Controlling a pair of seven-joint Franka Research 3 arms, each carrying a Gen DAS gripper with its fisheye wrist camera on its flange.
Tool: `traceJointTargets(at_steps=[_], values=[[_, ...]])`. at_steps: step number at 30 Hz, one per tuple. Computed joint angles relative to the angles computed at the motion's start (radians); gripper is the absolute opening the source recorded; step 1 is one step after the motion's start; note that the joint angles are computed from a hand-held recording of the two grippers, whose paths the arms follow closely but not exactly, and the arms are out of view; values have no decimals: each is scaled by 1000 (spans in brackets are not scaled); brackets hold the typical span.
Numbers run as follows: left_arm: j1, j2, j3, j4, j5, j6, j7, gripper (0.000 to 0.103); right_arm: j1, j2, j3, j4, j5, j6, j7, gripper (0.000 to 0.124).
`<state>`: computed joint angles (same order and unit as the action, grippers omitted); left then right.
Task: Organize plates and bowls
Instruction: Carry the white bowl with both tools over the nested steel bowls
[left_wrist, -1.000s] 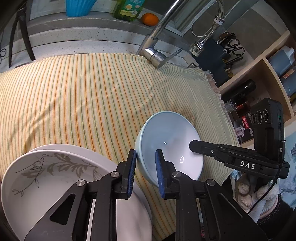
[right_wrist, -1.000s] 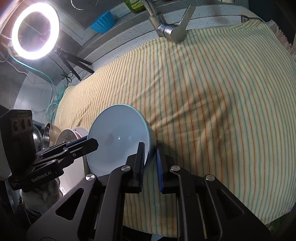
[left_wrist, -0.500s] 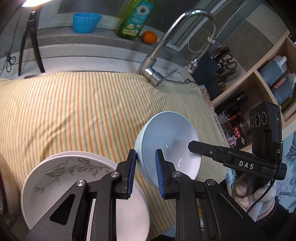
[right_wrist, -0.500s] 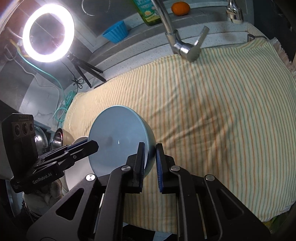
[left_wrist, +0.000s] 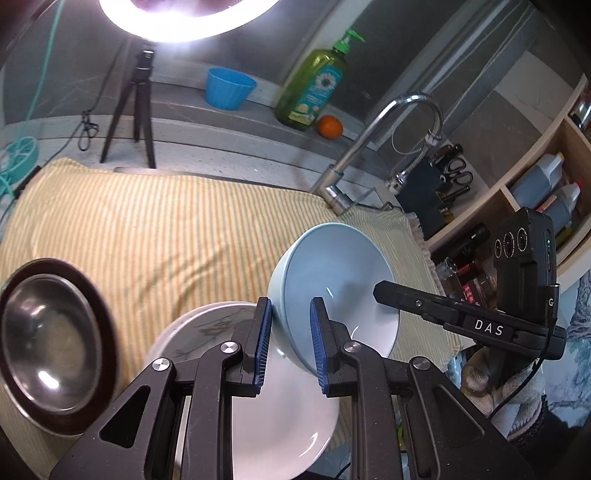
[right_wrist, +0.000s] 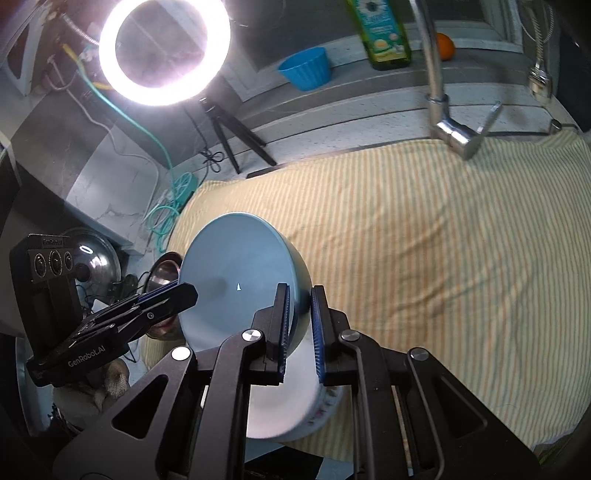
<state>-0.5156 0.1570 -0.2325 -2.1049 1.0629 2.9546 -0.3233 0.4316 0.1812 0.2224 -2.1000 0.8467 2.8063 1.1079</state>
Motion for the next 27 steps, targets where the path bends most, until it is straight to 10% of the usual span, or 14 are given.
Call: traceJointTargets(at_steps=[27], values=[[295, -488, -170, -546, -133, 52, -130, 19, 188, 315, 52, 402, -316, -97, 218, 12]])
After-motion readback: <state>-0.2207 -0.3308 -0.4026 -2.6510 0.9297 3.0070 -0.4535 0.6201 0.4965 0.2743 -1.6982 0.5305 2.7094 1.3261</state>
